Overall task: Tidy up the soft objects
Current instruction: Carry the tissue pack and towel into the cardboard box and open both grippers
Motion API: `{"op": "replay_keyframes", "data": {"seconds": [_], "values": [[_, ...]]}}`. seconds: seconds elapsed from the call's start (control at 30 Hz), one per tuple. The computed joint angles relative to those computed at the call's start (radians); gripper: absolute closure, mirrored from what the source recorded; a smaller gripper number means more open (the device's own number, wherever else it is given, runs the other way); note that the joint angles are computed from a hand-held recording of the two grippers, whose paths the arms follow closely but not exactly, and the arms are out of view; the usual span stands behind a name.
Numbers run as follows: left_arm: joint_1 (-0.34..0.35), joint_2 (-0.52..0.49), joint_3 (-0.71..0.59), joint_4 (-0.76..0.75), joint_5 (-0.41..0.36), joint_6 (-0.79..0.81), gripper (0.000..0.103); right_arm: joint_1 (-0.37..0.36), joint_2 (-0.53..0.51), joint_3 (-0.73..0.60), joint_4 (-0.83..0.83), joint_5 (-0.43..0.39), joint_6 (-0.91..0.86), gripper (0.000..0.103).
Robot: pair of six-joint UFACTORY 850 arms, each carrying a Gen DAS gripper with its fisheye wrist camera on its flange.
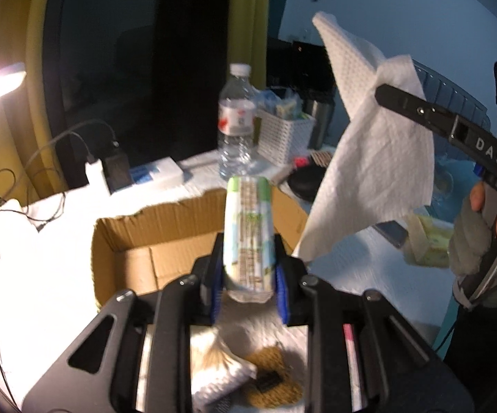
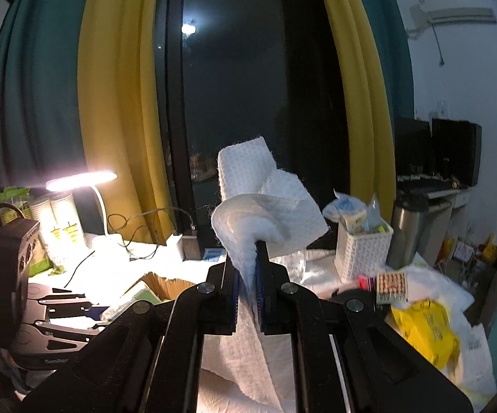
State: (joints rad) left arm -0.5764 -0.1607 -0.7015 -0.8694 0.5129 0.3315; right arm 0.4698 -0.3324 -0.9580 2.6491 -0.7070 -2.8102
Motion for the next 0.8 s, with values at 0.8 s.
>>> {"op": "replay_keyframes", "data": {"seconds": [0.8], "values": [[0.154,-0.219,-0.117,0.311,-0.058,-0.301,0.078,0.089,-0.376,-0.373,-0.451,0.385,0.419,0.094]]}}
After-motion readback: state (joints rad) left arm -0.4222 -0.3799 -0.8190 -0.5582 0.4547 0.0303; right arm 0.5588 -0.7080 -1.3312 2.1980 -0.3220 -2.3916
